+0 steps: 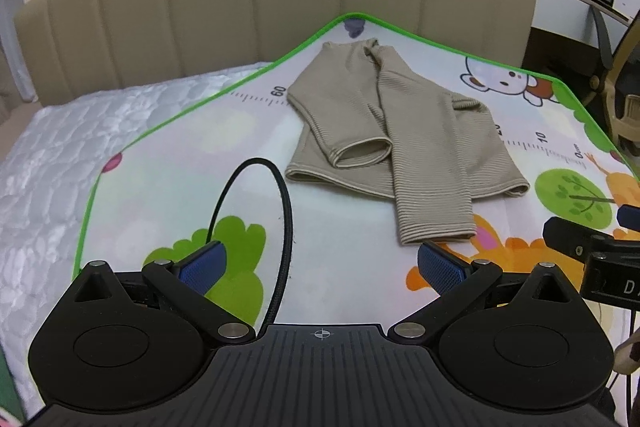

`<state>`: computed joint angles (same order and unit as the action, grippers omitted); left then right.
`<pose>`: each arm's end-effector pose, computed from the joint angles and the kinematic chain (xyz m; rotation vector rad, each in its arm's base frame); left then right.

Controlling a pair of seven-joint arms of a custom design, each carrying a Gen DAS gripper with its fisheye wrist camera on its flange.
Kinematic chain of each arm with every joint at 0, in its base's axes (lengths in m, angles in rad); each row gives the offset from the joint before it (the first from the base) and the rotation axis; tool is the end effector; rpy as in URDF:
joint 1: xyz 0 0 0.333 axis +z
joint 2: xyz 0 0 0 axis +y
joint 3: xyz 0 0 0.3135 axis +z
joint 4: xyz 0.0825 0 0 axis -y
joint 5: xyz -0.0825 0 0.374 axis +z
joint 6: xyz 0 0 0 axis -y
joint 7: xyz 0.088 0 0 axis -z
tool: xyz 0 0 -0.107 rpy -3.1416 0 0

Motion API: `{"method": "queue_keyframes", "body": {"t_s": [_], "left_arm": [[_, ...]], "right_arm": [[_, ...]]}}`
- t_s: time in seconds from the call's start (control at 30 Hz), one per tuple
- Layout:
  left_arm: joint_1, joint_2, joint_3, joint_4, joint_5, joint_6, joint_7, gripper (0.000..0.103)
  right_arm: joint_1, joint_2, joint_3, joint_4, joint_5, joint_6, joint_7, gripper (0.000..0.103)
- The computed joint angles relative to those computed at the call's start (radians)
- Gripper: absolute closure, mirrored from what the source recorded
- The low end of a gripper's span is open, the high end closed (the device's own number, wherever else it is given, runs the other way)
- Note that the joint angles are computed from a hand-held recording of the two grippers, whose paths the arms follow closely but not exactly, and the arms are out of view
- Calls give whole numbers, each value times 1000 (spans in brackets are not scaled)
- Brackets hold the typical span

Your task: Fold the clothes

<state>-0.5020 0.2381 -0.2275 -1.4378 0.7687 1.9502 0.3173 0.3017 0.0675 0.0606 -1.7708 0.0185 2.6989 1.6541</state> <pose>0.5266 -0.3838 0.6015 -2.0169 1.4161 -0.5228 0.5846 0.2196 0.6180 -1.8623 1.4258 -0.5548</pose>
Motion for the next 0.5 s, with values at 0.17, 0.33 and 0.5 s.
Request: {"method": "queue_keyframes", "body": {"t_s": [0.17, 0.33, 0.5], "left_arm": [[-2, 2, -1, -3, 0, 9, -1, 0], [-1, 4, -2, -7, -11, 18, 3, 0], [1, 5, -2, -8, -21, 25, 11, 0]], "right_arm": [[-2, 1, 2, -4, 28, -2, -25, 0], [-1, -1, 2, -10, 32, 3, -29, 0], [0, 1, 1, -6, 32, -3, -24, 0]]}}
